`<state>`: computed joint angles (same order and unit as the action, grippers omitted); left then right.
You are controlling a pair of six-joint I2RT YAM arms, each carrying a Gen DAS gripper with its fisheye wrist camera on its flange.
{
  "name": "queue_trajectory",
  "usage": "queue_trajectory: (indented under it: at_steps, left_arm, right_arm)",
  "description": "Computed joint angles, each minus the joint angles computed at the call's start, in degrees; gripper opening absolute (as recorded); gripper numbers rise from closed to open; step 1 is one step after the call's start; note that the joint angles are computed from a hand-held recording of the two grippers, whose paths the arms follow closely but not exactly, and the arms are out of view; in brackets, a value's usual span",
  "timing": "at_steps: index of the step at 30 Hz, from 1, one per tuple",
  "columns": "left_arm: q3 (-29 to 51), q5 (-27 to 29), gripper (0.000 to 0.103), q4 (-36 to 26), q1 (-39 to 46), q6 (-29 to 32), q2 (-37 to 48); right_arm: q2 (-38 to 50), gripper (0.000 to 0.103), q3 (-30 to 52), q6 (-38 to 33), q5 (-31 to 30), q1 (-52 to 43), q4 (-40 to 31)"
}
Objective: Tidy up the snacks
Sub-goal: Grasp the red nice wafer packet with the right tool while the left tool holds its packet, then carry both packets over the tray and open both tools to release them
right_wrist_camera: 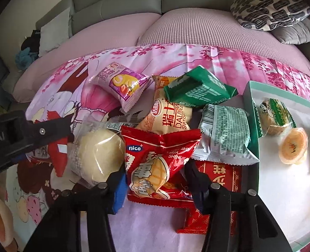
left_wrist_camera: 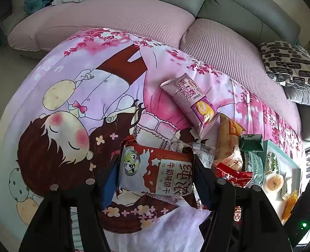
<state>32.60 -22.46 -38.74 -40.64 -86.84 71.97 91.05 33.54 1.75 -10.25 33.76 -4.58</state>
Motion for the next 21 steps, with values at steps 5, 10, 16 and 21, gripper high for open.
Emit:
queue_trajectory:
  at_steps: [5,10,16,21]
  left_arm:
    - [0.5,-0.5,0.066,-0.4,-0.5,-0.1,-0.1]
    - [1.8,-1.9,0.066,-2.2,-1.9,-0.9,-0.9]
    - [4.2,-4.0,0.066,-4.4,-4.1,-2.0,-0.5]
    - [6.7,-4.8,0.066,-4.1,-5.7,-1.1,0.8]
  right_arm:
    - [-2.5,0.053,-0.7,-0.2,-2.2,-1.6,-1.1]
    - [-8.0,0.053,-1.6,-0.8,-4.1,-3.4,-3.7]
    - [-14.2,0.053,-2.5,-1.9,-6.7,-6.9,-6.9]
    - [-18.0,0.053,-2.3,-4.5,-8.7,-13.7,-10.9]
